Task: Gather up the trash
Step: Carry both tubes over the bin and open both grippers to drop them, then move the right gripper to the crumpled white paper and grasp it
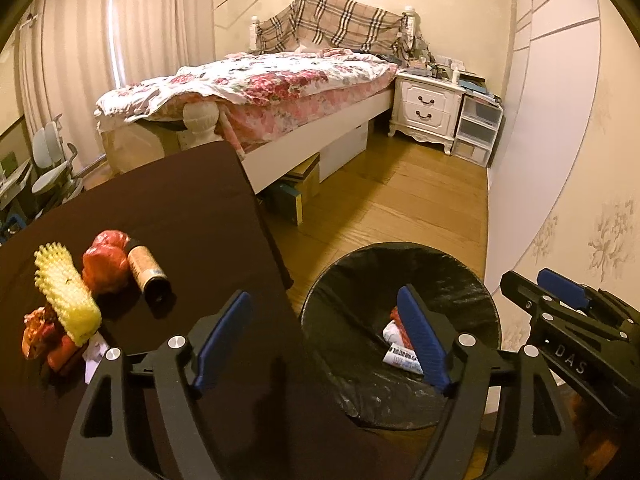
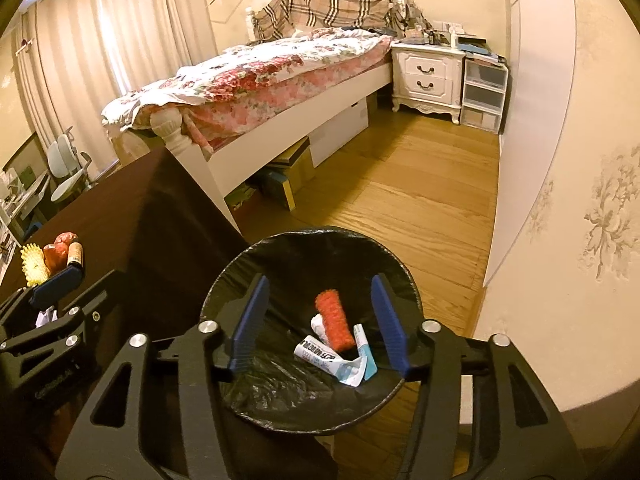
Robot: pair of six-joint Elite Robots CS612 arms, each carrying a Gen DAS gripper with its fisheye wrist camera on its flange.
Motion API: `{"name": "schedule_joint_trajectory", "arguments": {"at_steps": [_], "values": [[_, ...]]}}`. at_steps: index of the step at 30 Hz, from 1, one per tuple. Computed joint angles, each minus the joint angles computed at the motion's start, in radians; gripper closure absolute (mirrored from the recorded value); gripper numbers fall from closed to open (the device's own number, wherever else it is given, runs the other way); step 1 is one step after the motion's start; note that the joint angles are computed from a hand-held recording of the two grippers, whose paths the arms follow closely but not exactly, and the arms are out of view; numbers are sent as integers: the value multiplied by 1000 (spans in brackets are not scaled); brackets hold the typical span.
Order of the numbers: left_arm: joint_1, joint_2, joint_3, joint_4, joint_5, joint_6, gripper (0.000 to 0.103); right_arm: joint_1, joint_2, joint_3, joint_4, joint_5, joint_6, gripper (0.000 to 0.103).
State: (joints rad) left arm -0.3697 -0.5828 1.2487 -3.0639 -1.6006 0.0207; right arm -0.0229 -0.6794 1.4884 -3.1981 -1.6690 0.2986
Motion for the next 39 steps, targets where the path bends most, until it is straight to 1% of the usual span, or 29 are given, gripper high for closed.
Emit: {"name": "schedule_joint_trajectory", "arguments": {"at_steps": [4,10,14,21,30,33,39], "values": [[4,-13,21,-11,15,-14,27,8,-2,-1,3,7,-6,47],[19,-38,60,-41,37,-35,27,26,-3,-8,15,24,-24,47],[34,-56,90,-61,51,-46,27,39,-2,-16,27,47,-39,47],[69,-80,133,-68,90,-91,27,73,6,-44,53,91,-92,47],[112,-89,159,-60,168,-157,27,115,16,-86,87,155,-173,47],[120,-88,164,-55,192,-172,27,127,22,-105,105,179,-194,47],[142,-87,167,-51,211,-202,27,152,36,-150,144,213,-233,47]]}}
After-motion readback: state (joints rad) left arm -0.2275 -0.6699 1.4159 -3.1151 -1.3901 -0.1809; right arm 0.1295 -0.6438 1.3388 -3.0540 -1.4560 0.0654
